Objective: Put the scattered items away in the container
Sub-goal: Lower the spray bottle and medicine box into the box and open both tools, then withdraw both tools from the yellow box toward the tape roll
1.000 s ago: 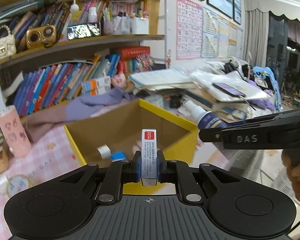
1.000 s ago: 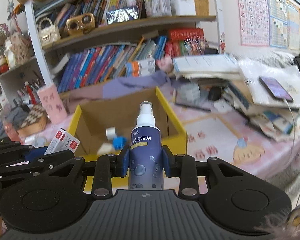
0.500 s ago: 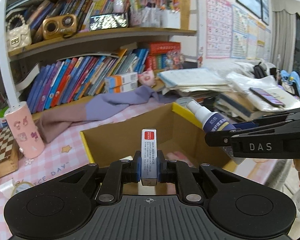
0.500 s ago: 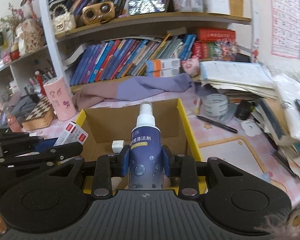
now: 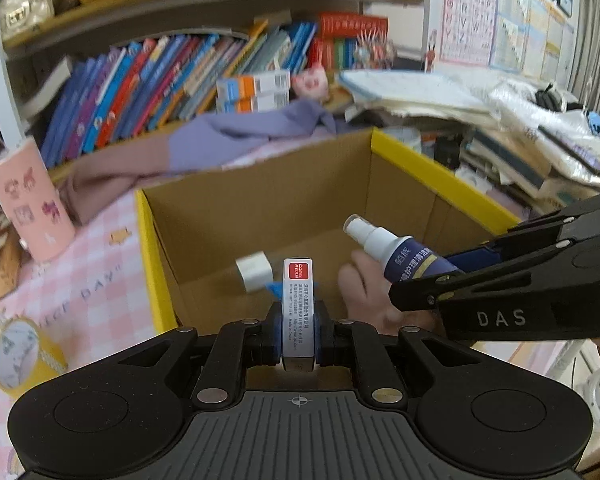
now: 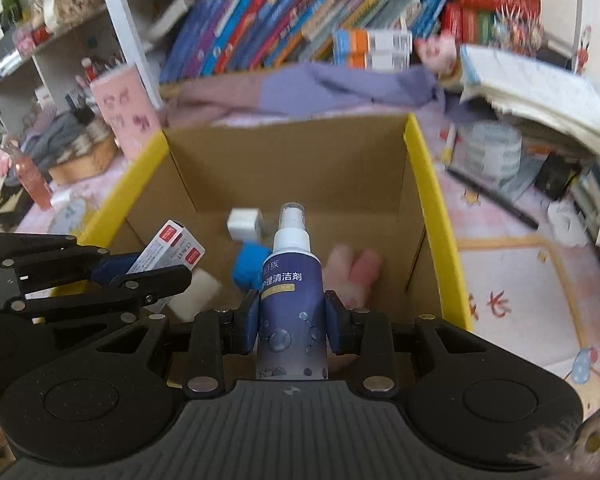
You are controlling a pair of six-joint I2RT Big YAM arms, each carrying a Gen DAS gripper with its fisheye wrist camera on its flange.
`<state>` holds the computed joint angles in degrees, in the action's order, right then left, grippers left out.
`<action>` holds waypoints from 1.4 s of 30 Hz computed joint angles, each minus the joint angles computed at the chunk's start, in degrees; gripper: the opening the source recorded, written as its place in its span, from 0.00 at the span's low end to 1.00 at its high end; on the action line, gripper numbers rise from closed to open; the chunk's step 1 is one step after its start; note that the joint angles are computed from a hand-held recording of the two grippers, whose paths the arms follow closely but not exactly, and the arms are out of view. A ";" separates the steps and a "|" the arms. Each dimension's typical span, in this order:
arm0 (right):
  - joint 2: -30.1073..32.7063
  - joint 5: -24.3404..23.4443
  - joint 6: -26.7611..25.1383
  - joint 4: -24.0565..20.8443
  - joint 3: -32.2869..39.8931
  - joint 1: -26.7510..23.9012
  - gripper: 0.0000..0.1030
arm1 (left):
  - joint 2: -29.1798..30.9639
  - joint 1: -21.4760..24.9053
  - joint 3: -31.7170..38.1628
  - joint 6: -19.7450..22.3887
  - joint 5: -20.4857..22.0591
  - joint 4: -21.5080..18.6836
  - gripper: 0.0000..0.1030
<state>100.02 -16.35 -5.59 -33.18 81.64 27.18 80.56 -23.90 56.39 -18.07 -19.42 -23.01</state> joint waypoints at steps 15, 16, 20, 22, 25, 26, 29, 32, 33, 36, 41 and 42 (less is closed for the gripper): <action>4.42 -0.67 -1.72 -6.07 4.58 0.07 0.30 | 1.98 0.21 1.48 -1.52 0.32 -1.02 0.18; 4.45 -0.56 -1.43 -5.78 4.54 0.13 0.30 | 1.89 0.23 1.41 -1.34 0.34 -0.85 0.20; 3.17 -0.40 0.08 -2.74 3.19 0.14 0.33 | 1.16 -0.28 1.23 -0.64 -1.07 -0.73 0.29; 1.96 0.42 0.90 -0.41 1.93 0.06 0.35 | 0.48 -0.72 0.99 -0.84 -2.44 -0.50 0.40; 0.39 0.71 3.23 2.13 0.09 -0.25 0.39 | -1.19 -1.21 0.08 -1.06 -4.43 0.35 0.54; -0.22 0.77 3.97 2.78 -0.61 -0.30 0.41 | -1.81 -1.40 -0.24 -1.06 -4.92 0.45 0.56; -2.58 1.92 5.31 5.35 -3.34 -0.07 0.46 | -3.72 -2.11 -1.45 -1.19 -6.65 0.99 0.65; -5.10 4.36 6.37 8.23 -6.16 0.52 0.58 | -5.69 -3.14 -2.92 -2.05 -9.11 1.80 0.74; -6.04 5.29 6.74 9.30 -7.27 0.73 0.59 | -6.36 -3.55 -3.47 -2.26 -10.02 2.08 0.77; -8.51 7.50 7.88 11.59 -10.22 1.51 0.62 | -8.45 -4.79 -5.23 -2.59 -12.03 2.57 0.81; -12.22 11.50 9.91 14.42 -14.57 2.91 0.68 | -11.68 -6.41 -8.00 -3.21 -12.75 2.62 0.86; -13.10 12.34 10.32 15.18 -15.57 3.20 0.69 | -12.28 -6.72 -8.50 -3.26 -12.76 2.53 0.86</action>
